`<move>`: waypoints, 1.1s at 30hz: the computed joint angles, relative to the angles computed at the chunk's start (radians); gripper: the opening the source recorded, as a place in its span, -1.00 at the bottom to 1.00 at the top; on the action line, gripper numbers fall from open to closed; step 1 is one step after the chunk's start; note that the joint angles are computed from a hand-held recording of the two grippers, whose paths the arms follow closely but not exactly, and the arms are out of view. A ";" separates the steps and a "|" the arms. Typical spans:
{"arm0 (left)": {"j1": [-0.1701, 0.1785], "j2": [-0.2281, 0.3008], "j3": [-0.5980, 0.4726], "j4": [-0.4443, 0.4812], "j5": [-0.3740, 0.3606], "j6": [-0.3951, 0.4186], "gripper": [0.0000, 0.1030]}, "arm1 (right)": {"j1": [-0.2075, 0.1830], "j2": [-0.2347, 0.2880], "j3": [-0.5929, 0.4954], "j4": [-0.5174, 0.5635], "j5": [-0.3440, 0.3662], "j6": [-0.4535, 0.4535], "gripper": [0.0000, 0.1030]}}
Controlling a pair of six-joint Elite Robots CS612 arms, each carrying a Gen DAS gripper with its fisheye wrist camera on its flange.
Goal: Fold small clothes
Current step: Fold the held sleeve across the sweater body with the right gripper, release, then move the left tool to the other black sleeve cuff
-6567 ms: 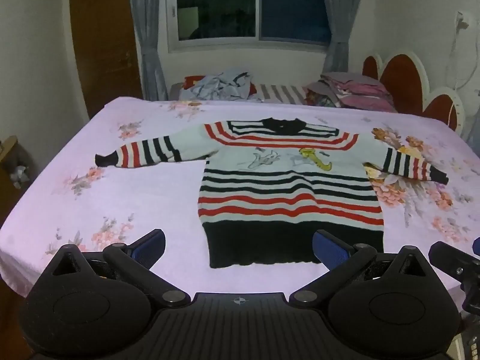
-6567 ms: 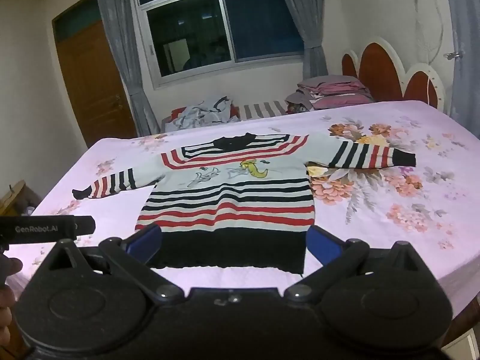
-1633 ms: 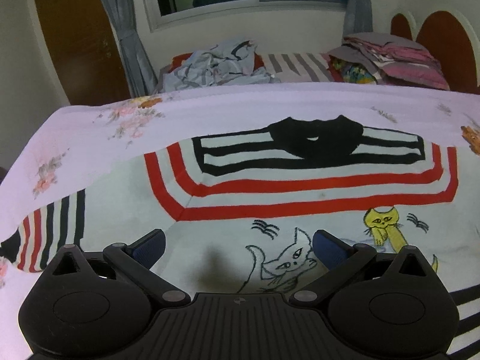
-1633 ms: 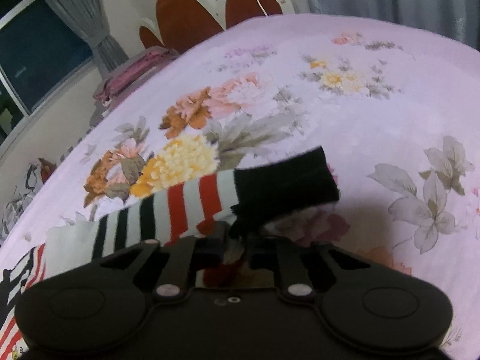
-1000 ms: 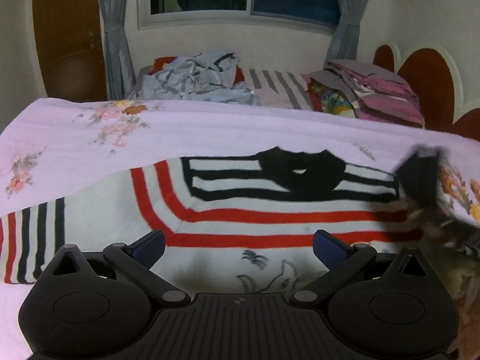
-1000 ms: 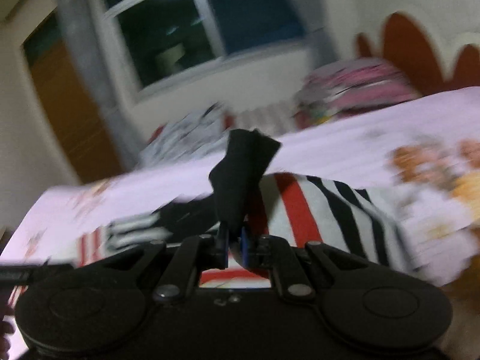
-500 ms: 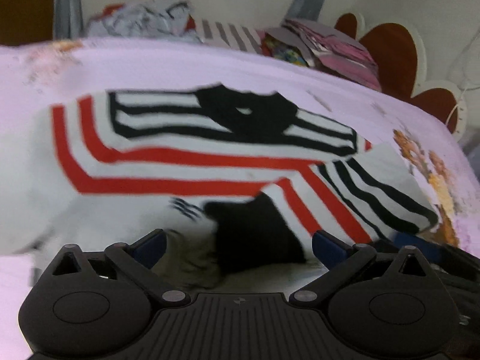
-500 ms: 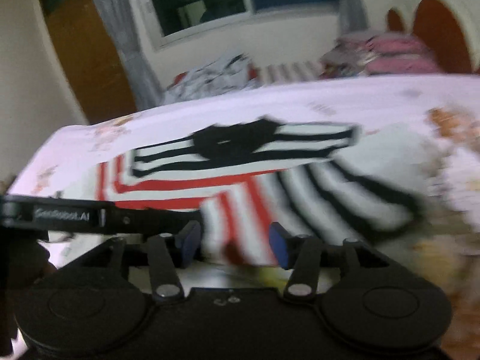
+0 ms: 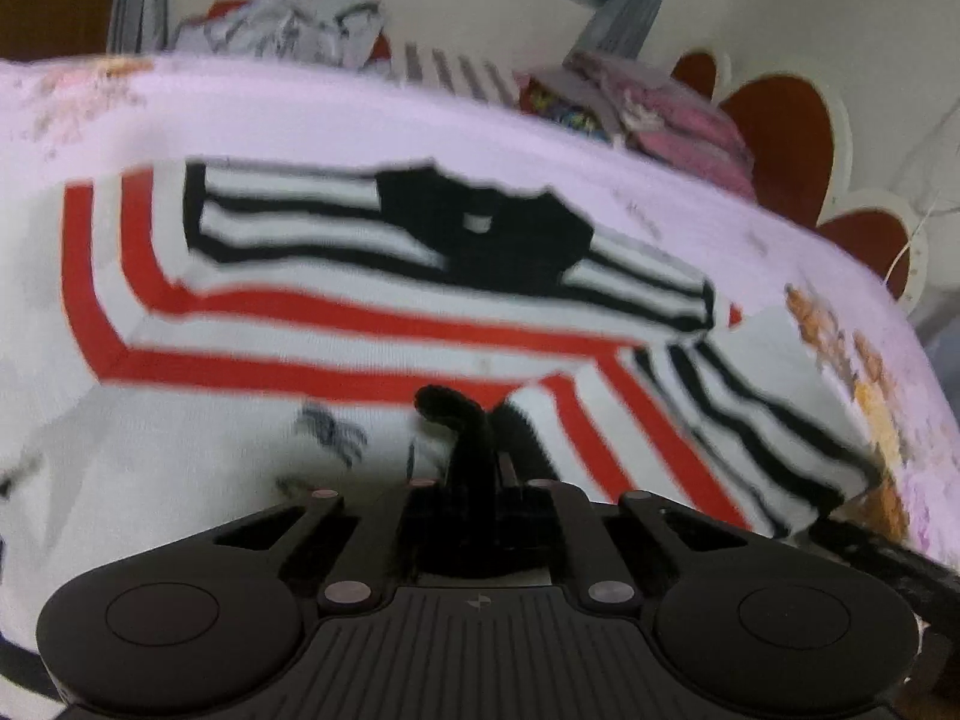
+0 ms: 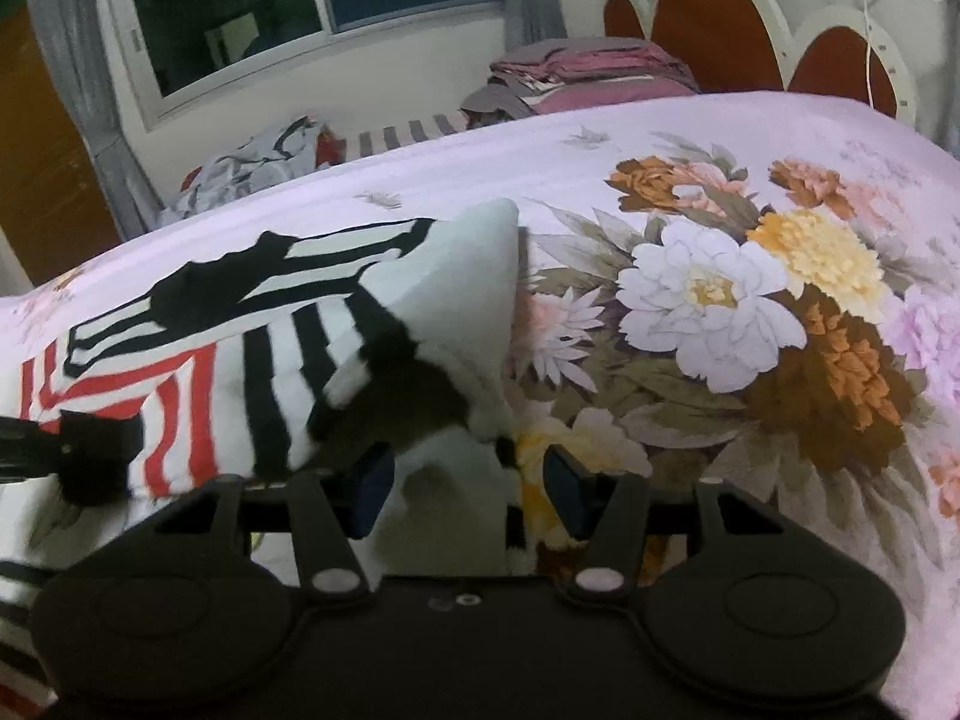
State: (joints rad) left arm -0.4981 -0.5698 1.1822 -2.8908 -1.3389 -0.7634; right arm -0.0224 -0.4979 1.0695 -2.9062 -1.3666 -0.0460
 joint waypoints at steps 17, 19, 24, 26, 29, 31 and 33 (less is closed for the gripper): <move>0.026 -0.009 0.028 0.068 0.106 -0.004 -0.88 | 0.001 0.022 -0.036 0.046 -0.050 0.031 -0.71; 0.024 -0.015 0.033 0.070 0.119 -0.019 -0.88 | -0.003 0.011 -0.030 0.073 -0.033 0.018 -0.69; 0.002 -0.057 0.101 0.004 0.265 -0.025 0.46 | -0.022 -0.034 0.038 0.006 0.035 0.032 -0.19; -0.005 -0.064 0.115 -0.041 0.308 -0.005 0.46 | -0.024 -0.031 0.025 -0.019 0.041 0.023 -0.06; -0.001 -0.059 0.098 -0.063 0.259 0.024 0.46 | -0.025 0.009 -0.060 0.021 0.061 0.037 -0.06; -0.001 -0.044 0.072 -0.056 0.229 0.038 0.46 | -0.023 0.048 -0.140 0.074 0.071 0.050 -0.06; -0.003 -0.027 0.045 -0.035 0.211 0.054 0.46 | -0.020 0.096 -0.231 0.121 0.079 0.066 -0.08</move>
State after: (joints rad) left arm -0.5009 -0.5972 1.2277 -2.9260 -1.1281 -0.7096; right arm -0.0423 -0.4023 0.8385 -2.7847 -1.2879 0.0196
